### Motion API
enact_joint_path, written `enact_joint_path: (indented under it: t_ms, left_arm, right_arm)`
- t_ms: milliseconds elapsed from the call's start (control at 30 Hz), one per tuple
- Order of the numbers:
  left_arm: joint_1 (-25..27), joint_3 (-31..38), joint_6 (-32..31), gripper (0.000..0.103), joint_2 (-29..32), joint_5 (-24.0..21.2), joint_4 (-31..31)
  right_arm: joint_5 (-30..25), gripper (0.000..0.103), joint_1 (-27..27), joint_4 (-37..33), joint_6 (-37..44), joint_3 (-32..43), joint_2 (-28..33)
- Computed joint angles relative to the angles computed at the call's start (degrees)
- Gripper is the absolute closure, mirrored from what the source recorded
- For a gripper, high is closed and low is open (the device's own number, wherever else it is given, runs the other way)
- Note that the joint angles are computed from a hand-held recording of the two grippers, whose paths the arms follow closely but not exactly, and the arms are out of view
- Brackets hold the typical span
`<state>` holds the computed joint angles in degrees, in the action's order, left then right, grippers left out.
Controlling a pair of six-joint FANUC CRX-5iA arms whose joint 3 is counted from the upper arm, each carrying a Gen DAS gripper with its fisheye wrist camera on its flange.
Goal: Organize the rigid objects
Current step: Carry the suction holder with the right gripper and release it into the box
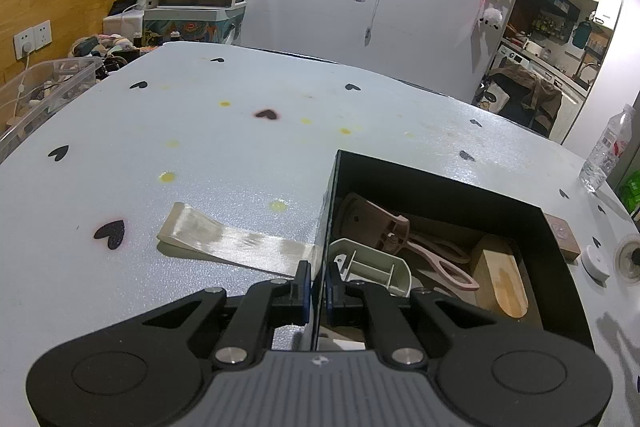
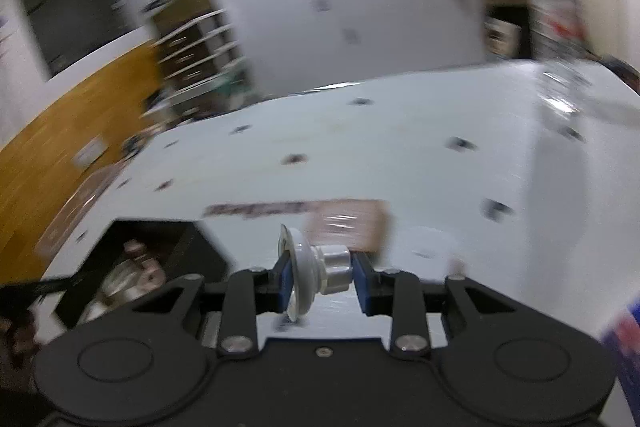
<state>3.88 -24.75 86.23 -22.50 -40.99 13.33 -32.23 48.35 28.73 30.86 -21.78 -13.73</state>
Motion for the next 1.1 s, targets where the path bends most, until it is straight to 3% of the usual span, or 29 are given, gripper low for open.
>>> enact_joint_path:
  t_ms: [200,367,500,700,900,967,1000,1100]
  left_arm:
    - [0.32,-0.61,-0.80,0.096,-0.14,0.50,1.00]
    - [0.53,-0.88,-1.35,0.096,-0.18,0.68,1.49]
    - [0.69,-1.20,-1.88,0.096,-0.16,0.99,2.14]
    - [0.64,-1.15,-1.78,0.096,-0.13,0.99,1.99]
    - [0.62,-1.13,-1.77,0.096,-0.13,1.00,1.93]
    - [0.64,-1.15,-1.81,0.096,-0.13,1.01,1.98]
    - [0.64,-1.15,-1.81,0.096,-0.13,1.01,1.98]
    - [0.76,-1.28,-2.13,0.096,-0.14,1.14,2.21]
  right_arm:
    - [-4.11,0.071,1.54,-20.12,29.77,13.48,4.86]
    - [-14.80,0.071,1.45,-32.03,48.87,25.75,11.11]
    - [-24.83,0.071,2.20,-35.67,61.01,34.13,16.50]
    - [-34.62,0.071,3.51,-35.91,70.08,42.49,22.35]
    - [-41.64,0.070,4.93,-35.44,73.93,47.97,26.78]
    - [-43.78,0.067,5.01,-35.86,74.18,49.34,27.90]
    - [-44.68,0.060,4.95,-36.25,74.32,49.86,28.28]
    - [-45.06,0.056,5.20,-35.45,73.36,49.81,28.49]
